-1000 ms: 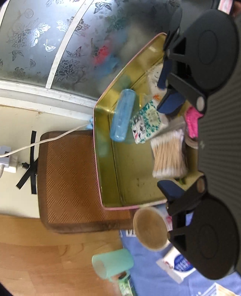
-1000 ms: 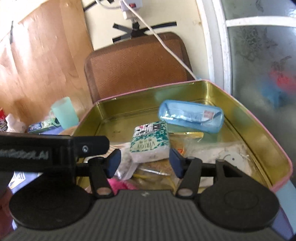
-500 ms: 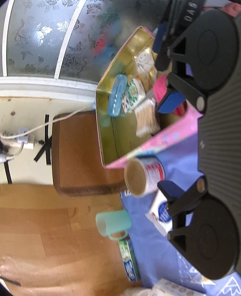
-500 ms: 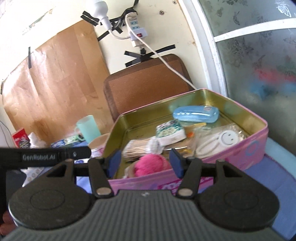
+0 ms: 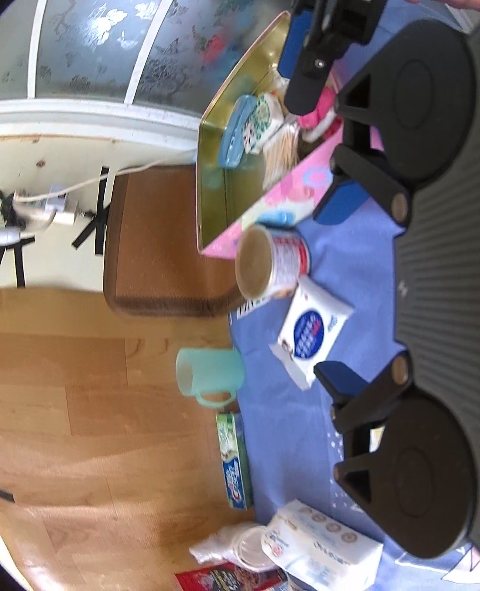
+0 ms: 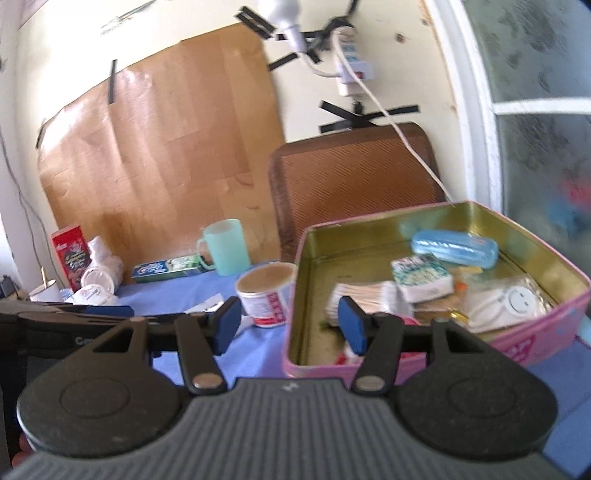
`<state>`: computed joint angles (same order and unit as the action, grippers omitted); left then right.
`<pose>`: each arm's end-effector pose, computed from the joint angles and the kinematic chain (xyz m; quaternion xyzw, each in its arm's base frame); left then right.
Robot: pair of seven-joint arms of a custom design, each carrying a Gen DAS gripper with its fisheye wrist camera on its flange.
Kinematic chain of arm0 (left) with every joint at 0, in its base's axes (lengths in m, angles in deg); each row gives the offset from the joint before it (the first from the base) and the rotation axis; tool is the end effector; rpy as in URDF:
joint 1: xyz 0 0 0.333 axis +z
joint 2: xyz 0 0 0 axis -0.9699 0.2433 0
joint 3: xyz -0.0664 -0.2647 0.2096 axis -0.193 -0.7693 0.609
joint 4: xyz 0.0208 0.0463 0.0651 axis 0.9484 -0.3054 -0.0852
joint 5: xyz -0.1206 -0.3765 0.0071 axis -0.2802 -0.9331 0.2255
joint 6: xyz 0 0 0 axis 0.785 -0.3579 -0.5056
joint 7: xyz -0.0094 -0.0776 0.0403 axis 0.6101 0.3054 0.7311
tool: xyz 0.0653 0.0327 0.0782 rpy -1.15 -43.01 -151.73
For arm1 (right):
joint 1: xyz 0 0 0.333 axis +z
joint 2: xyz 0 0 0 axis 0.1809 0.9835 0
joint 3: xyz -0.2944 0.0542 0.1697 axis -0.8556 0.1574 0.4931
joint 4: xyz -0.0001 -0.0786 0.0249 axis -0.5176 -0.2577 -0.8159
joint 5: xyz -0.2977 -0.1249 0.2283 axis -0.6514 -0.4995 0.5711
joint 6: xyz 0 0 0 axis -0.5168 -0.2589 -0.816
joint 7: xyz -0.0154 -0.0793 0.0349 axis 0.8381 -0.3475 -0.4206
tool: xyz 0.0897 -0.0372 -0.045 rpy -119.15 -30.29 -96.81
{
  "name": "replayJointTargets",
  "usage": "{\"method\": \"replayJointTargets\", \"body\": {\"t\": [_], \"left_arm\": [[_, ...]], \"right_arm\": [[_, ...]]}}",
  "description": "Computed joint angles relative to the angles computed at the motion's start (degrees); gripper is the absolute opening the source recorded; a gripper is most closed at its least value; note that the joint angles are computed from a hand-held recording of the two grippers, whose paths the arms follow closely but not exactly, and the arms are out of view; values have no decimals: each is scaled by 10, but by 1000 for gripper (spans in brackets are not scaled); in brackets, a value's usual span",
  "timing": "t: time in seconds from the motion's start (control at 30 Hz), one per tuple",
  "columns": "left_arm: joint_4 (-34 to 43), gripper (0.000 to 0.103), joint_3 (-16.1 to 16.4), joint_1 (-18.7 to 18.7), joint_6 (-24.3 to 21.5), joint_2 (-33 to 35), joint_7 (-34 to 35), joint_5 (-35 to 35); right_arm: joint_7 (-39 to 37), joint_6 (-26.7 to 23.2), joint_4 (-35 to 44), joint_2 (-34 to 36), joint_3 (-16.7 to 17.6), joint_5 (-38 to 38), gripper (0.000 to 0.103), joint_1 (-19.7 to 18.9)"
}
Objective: Organize soft objects
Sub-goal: 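Move the open right gripper to the white wet-wipe pack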
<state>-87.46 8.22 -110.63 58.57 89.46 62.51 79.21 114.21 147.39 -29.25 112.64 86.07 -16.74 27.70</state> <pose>0.6779 -0.4262 0.5379 -0.6980 0.5337 -0.3019 0.3700 0.7150 0.3878 0.4250 -0.6322 0.4357 -0.2167 0.6028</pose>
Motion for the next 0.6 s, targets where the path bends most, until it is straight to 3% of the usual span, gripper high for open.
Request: {"method": "replayJointTargets", "body": {"t": [0.23,0.6], "left_arm": [[-91,84,1,11,9,-56,-62,36],[-188,84,-27,58,17,-110,-126,66]], "right_arm": [[-30,-4,32,11,-32,15,60,44],[-118,-87,128,68,54,-8,60,38]]}}
